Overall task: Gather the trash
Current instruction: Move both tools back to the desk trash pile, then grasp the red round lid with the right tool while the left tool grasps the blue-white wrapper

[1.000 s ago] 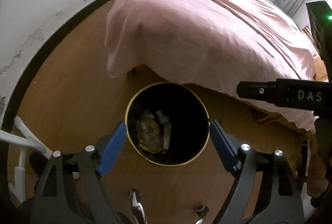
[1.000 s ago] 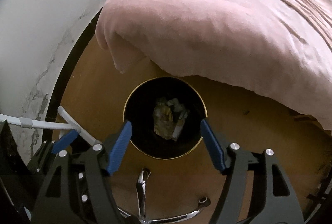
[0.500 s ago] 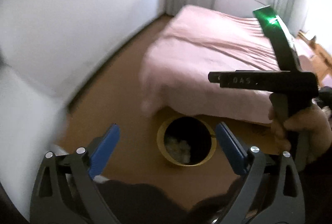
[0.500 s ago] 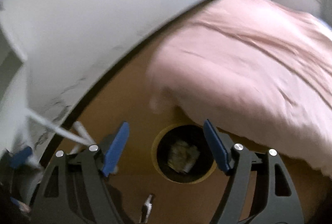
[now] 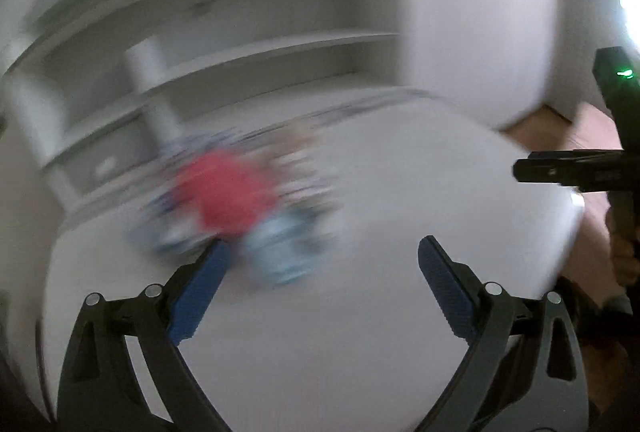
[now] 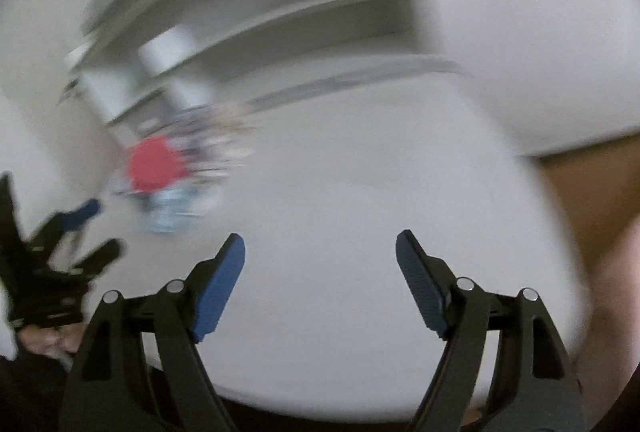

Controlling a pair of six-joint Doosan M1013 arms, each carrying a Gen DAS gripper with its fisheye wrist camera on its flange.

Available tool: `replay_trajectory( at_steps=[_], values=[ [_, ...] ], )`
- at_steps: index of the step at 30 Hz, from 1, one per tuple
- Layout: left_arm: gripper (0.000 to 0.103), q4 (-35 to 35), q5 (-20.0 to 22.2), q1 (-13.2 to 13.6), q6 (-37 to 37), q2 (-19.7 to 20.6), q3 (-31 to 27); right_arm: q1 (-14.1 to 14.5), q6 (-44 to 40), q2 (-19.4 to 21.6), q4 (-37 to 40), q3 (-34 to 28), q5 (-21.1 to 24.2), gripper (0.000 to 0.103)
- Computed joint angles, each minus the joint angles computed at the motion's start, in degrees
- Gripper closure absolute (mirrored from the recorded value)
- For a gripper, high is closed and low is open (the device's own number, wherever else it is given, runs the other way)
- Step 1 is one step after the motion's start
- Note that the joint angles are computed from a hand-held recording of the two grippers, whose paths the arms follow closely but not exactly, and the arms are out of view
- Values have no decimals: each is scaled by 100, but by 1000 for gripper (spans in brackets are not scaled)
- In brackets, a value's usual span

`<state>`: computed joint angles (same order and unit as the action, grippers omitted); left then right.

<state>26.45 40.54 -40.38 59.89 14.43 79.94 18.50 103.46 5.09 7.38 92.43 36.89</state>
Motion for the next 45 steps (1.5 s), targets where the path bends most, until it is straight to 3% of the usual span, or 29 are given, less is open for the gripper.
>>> replay_trajectory(
  at_steps=[2,5,11,20,25,26,27,28,33,37,45],
  values=[
    [11,307,176,171,-570,-132,201,174,-983,437,921,-534,208,26],
    [11,171,157,466,-993,-356,544,351,-1769,1013,1695,-1241,587,23],
    [11,222,-17,625,-1396,-573,894,421,-1966,1809,2312,-2262,1264,23],
    [11,-123,-255,711,-703,-451,801,310,-1871,2301,3111,-2772,1586,22],
    [11,-326,-195,755,-214,-222,504,222,-1980,2314,3487,-2751,1686,27],
    [11,-329,-161,753,-150,-159,417,220,-2075,2301,3551,-2728,1665,49],
    [11,-403,-183,764,-41,-131,375,215,-2145,2294,3602,-2715,1672,62],
    [11,-486,-218,779,76,-88,313,193,-2175,2265,3739,-2676,1680,66],
    [11,-475,-127,792,125,132,32,244,-1980,2169,3280,-2636,1633,67],
    [11,-477,-13,824,93,276,-167,242,-2124,1973,3277,-2431,1321,67],
    [11,-360,583,834,-147,812,-1018,129,-2273,1453,3182,-1861,837,66]
  ],
)
